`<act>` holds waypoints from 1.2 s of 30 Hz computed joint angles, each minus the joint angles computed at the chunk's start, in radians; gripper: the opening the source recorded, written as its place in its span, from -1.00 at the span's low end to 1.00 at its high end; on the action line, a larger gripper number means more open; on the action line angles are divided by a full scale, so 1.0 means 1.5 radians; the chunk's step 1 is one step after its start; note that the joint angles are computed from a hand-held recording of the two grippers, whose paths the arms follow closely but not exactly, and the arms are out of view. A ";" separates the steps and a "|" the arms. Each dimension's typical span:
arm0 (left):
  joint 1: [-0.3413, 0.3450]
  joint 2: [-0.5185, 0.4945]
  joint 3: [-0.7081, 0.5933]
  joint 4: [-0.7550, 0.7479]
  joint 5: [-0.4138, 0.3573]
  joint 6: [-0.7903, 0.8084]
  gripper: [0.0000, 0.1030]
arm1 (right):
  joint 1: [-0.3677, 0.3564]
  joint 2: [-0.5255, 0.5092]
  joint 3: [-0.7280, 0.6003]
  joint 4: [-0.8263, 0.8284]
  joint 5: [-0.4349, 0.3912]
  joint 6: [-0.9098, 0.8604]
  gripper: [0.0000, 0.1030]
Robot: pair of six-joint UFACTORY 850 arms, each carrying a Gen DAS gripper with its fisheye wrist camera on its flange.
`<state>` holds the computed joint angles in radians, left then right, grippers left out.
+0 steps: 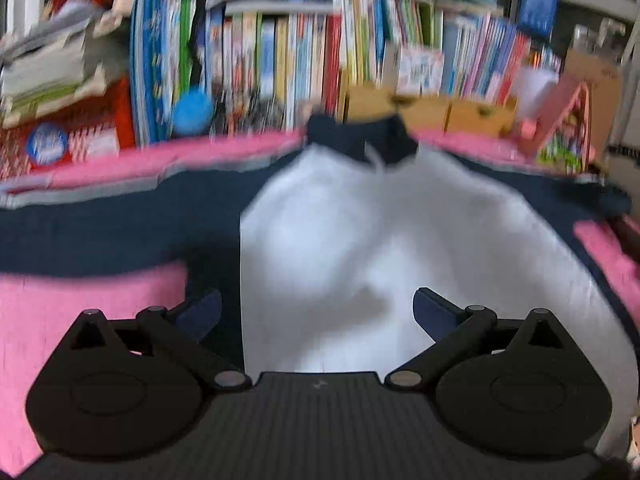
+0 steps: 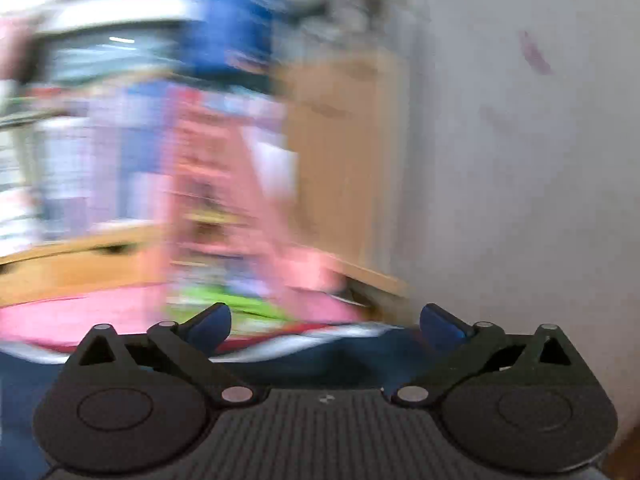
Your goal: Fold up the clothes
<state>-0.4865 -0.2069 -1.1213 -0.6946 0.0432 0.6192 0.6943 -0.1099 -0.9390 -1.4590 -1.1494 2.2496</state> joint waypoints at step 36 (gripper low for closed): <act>0.062 -0.449 -0.557 -1.017 0.264 0.915 0.88 | 0.014 -0.596 -0.834 0.162 0.204 -0.546 1.00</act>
